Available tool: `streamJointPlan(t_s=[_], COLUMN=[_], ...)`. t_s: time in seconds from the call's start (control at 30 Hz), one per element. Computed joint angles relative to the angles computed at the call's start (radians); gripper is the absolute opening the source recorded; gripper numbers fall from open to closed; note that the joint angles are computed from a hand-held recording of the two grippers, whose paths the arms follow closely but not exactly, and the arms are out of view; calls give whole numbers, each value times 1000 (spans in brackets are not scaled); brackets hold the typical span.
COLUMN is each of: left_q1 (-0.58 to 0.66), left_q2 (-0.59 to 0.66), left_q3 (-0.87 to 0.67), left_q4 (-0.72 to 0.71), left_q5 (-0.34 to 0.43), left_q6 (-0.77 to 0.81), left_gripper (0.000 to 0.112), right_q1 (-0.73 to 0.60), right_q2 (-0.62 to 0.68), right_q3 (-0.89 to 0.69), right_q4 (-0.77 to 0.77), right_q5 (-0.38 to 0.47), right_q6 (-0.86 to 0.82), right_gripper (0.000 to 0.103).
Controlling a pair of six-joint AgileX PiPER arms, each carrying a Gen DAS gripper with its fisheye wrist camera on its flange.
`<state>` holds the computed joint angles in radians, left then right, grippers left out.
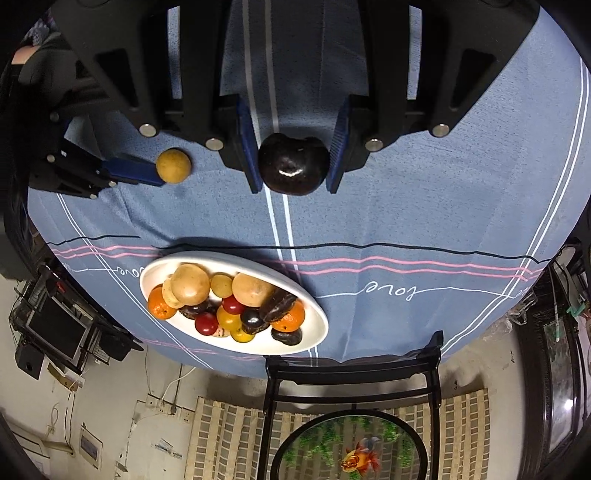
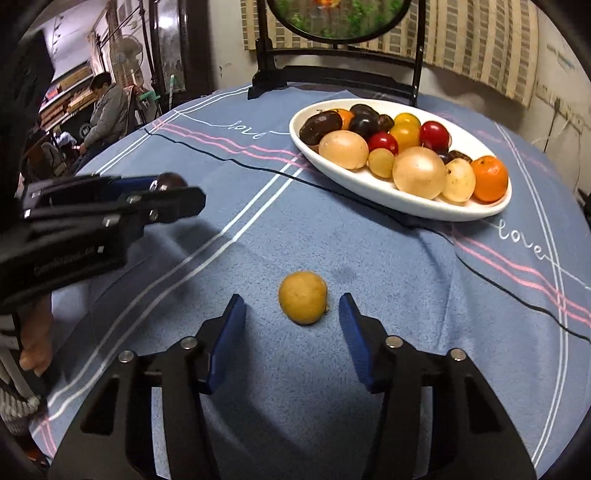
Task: Organize fruits
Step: 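Grasp the last dark plum with the left tool while the right tool grasps the small olive-tan fruit, then carry both fruits onto the white plate and open both tools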
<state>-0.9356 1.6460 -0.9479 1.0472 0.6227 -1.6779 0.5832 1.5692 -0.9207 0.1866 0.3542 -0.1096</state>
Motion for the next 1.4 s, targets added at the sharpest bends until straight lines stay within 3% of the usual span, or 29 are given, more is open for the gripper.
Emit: streamJointPlan(t_s=[0.1, 0.17, 0.37, 0.57, 0.67, 0.77, 0.93, 1.07, 1.17, 1.4], left_q1=[4, 14, -1, 5, 46, 78, 114, 140, 159, 129], left_q2=[7, 18, 29, 45, 43, 76, 235, 377, 399, 296], left_q3=[-5, -14, -19, -75, -190, -345, -591, -700, -669, -515], left_q4=[-15, -45, -35, -58, -115, -142, -174, -280, -313, -242], left_q5=[-7, -21, -32, -9, 37, 95, 85, 71, 33, -44], left_q6=[18, 53, 64, 112, 252, 358, 440, 541, 575, 474], left_gripper=[36, 36, 36, 36, 36, 36, 36, 36, 36, 36], right_q1=[2, -20, -172, -186, -239, -327, -405, -417, -443, -521], right_q2=[12, 5, -117, -136, -197, -235, -128, 50, 138, 14], right_q3=[-16, -10, 59, 83, 45, -89, -297, -394, -424, -179], right_q4=[5, 79, 428, 376, 443, 446, 494, 546, 558, 460], right_q5=[12, 18, 15, 5, 37, 91, 84, 102, 202, 146], right_q6=[-7, -75, -351, -281, -339, -333, -334, -388, -438, -451], right_gripper=[41, 28, 28, 28, 28, 28, 28, 28, 28, 28])
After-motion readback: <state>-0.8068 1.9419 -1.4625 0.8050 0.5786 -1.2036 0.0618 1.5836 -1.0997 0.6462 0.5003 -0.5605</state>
